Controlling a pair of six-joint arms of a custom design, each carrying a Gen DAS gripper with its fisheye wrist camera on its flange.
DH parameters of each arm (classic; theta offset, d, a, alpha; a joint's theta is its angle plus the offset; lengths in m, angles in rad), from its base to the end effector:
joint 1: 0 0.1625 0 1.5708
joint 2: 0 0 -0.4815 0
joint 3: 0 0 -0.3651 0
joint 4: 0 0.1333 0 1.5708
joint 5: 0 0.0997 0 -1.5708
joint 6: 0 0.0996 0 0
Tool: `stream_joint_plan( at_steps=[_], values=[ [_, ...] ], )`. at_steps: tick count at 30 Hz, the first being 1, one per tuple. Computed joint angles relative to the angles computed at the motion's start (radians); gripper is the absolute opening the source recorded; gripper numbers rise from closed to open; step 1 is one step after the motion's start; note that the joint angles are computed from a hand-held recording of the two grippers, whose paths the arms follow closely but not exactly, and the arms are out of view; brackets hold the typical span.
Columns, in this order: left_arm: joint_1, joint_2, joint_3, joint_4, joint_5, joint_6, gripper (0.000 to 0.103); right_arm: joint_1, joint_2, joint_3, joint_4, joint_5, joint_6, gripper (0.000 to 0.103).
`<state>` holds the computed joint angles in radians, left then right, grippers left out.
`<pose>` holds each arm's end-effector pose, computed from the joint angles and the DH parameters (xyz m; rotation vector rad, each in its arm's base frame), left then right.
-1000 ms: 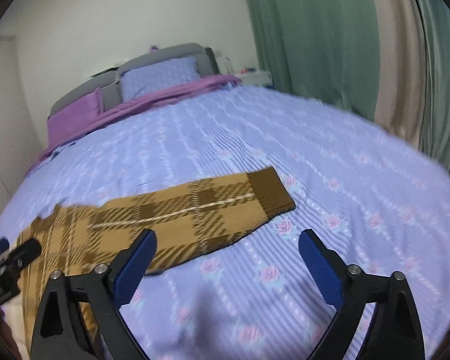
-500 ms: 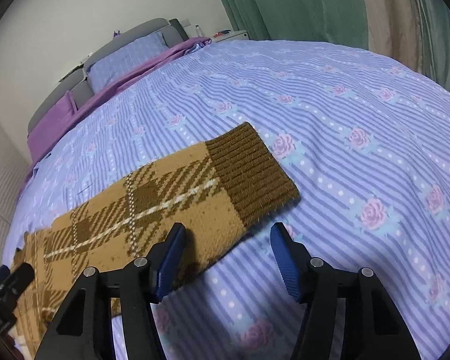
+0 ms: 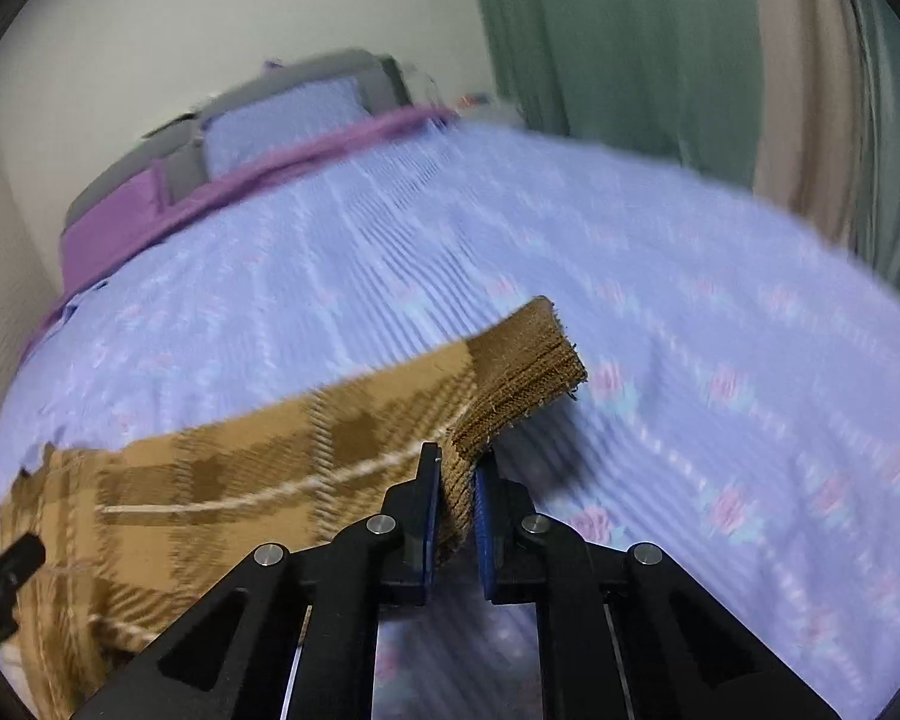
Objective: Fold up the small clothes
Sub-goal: 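Lift the cuff with the right gripper and fold the sleeve across the sweater body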
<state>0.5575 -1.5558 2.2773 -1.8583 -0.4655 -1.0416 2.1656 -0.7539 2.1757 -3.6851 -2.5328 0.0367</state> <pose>-0.1819 -0.3754 0.3203 0.2536 2.0853 -0.8616 0.3332 -0.4004 0.1508 0.2070 -2.2204 1.1067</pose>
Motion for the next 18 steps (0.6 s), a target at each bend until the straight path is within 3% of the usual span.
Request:
stream_joint_plan(
  at_steps=[3, 8, 12, 18],
  values=[
    [-0.017, -0.08, -0.035, 0.157, -0.009, -0.074, 0.097, 0.082, 0.01, -0.072, 0.049, -0.036, -0.086, 0.011],
    [-0.07, -0.229, -0.11, 0.509, -0.02, -0.264, 0.103, 0.195, 0.044, -0.212, 0.165, -0.03, -0.176, 0.011],
    [-0.12, -0.321, -0.182, 0.799, -0.03, -0.432, 0.103, 0.263, 0.086, -0.301, 0.245, -0.016, -0.197, 0.011],
    [-0.14, -0.397, -0.285, 1.161, -0.042, -0.651, 0.103, 0.324, 0.183, -0.444, 0.412, 0.017, -0.173, 0.011]
  ],
)
